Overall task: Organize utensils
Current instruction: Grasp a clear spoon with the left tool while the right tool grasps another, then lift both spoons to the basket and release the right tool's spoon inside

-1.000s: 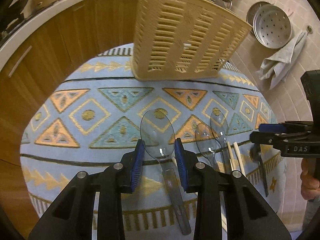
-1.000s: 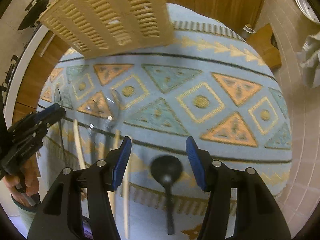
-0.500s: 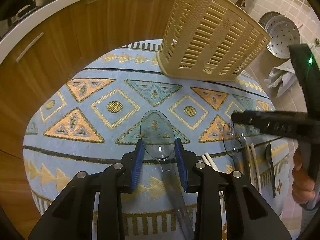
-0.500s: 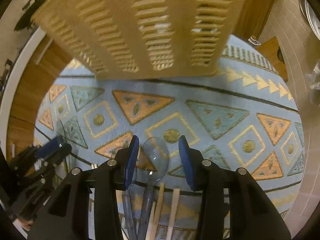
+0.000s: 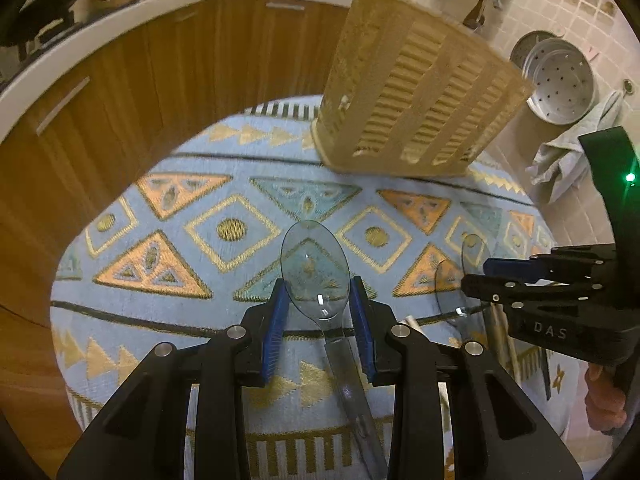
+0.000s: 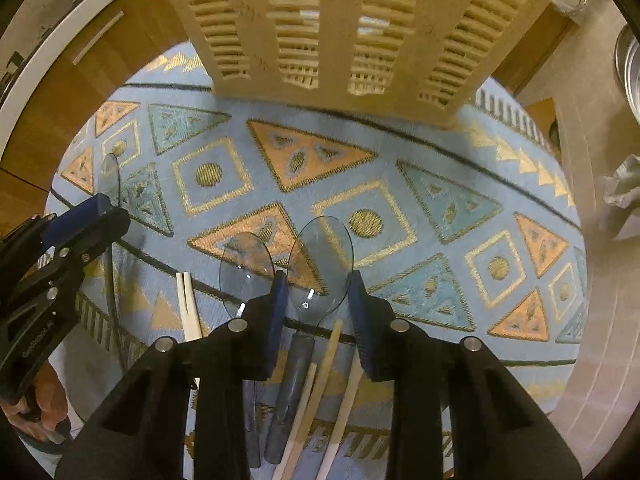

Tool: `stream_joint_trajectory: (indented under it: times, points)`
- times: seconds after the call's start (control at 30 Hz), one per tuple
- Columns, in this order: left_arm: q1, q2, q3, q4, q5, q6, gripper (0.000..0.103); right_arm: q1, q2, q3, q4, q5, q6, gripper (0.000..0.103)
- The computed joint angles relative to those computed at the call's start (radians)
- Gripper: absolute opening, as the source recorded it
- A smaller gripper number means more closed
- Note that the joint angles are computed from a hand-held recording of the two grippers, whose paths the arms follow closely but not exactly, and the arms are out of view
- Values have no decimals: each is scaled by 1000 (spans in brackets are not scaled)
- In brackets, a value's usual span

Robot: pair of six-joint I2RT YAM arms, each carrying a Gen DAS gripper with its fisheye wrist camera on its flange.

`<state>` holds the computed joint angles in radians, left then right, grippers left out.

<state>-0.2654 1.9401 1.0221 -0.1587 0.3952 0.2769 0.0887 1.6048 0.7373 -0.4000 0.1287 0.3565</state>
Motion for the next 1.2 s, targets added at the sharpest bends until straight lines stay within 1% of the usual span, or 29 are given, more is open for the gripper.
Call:
stream_joint_trajectory:
  times: [0.13,0.2,0.23,0.3,0.4,0.47,0.53,0.63,0.7,0.73,0.77,0.8,0.9,0.97,1.0,1.03,1.1,1.2]
  points:
    - [17,-83,-46,23,51,-2,29,-12,-194,-106,36,-48,-32,28]
    - [20,-141,-80,46,75,-9,29,-9,-345,-170,50,-68,-67,28]
    - [23,-170,-95,52,91,-9,29,-37,-423,-202,51,-88,-107,28]
    - [23,-237,-127,70,119,-21,29,-60,-544,-244,52,-120,-144,28]
    - [12,-327,-170,96,124,-49,29,-110,-711,-283,60,-191,-193,28]
    - [8,-398,-199,121,137,-73,29,-121,-783,-287,70,-201,-211,28]
    - [-3,-457,-216,144,128,-101,29,-128,-859,-274,74,-195,-215,27]
    - [-27,-538,-209,185,108,-160,29,-134,-893,-228,94,-175,-216,27]
    - [-51,-571,-185,214,64,-188,29,-148,-909,-186,93,-162,-228,27]
    - [-64,-579,-166,210,41,-194,29,-152,-913,-164,101,-148,-234,27]
    - [-82,-575,-132,211,12,-208,29,-157,-919,-147,98,-140,-238,27]
    - [-94,-568,-104,215,4,-220,29,-169,-921,-126,103,-136,-242,27]
    - [-128,-541,-40,244,-52,-242,29,-268,-903,-53,113,-191,-256,27]
    - [-151,-510,4,266,-82,-253,29,-310,-873,-15,149,-190,-263,27]
    - [-170,-486,23,296,-119,-252,29,-335,-854,2,169,-192,-273,16]
    - [-178,-468,31,315,-131,-253,29,-358,-818,22,193,-186,-289,5]
    - [-199,-398,73,347,-153,-262,29,-411,-753,34,248,-212,-295,5]
    - [-209,-282,131,372,-159,-274,29,-471,-627,49,315,-242,-300,5]
